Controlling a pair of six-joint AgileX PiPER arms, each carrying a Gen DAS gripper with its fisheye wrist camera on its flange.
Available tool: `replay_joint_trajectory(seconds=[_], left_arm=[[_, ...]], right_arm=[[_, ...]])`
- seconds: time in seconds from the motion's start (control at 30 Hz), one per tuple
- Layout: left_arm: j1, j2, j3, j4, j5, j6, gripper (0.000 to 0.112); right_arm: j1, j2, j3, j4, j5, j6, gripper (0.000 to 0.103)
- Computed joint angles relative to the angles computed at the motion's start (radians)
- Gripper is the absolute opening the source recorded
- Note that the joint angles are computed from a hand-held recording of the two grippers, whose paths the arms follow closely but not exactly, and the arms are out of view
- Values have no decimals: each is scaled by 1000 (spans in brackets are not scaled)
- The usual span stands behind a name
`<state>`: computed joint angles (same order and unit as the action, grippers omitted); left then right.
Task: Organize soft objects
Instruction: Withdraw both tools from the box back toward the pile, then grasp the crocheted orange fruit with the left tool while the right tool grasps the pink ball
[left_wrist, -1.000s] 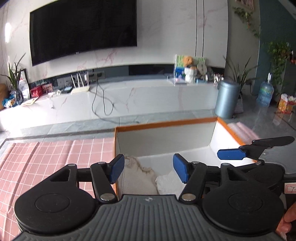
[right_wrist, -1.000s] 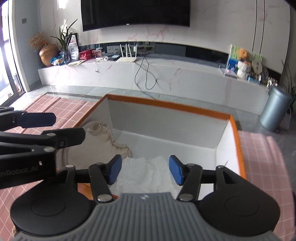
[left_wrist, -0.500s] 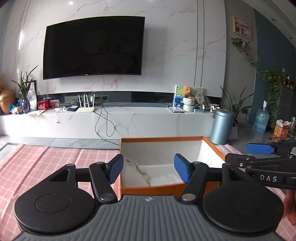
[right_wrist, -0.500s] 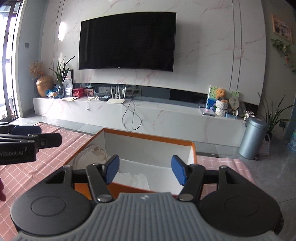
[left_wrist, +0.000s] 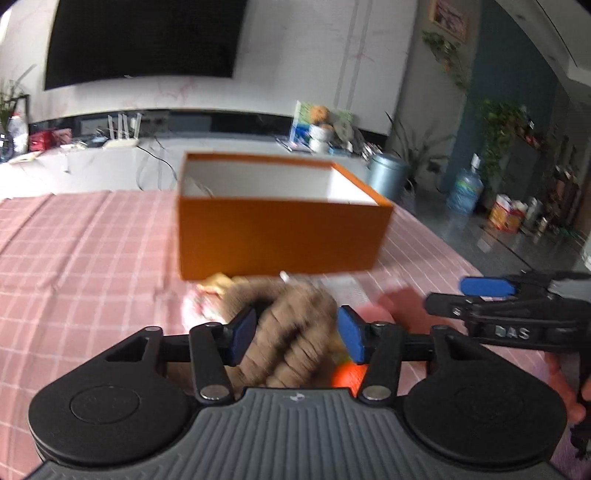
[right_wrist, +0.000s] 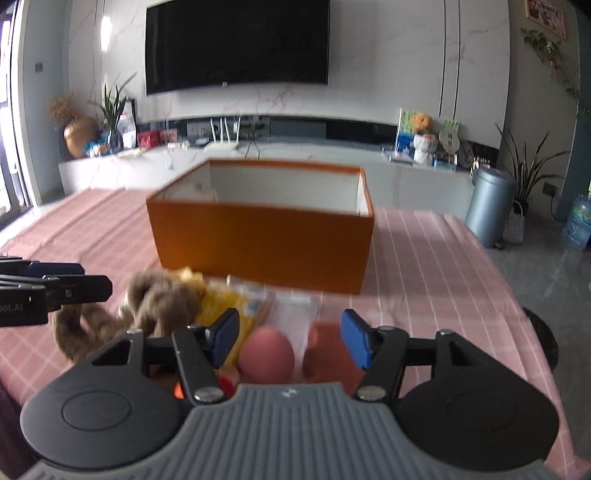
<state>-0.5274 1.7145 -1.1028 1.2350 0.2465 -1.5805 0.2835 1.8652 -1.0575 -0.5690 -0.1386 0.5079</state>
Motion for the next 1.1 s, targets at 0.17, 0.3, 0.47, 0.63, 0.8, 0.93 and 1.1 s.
replay_joint_trajectory(seconds=[0.17, 0.3, 0.47, 0.63, 0.8, 0.93, 1.1], left_arm=[[-64, 75, -38, -18, -20, 90, 53], [-102, 176, -114, 0, 31, 144, 53], [-141, 255, -177, -54, 80, 233, 58], [-168, 312, -224, -99, 159, 290, 58], [-169, 329, -233, -104, 161, 308, 57], [-162, 338, -244, -115, 153, 319, 50], [-158, 328, -255, -166, 157, 354, 47]], right_arm=[[-15, -19, 81, -59, -39, 25, 51], [-28, -15, 88, -76, -41, 16, 49], [-53, 7, 68, -170, -40, 114, 49], [-72, 41, 38, -360, -43, 317, 49], [-80, 69, 11, -527, -45, 483, 49], [-79, 81, -2, -582, -43, 536, 49], [-74, 89, -12, -605, -46, 553, 49]])
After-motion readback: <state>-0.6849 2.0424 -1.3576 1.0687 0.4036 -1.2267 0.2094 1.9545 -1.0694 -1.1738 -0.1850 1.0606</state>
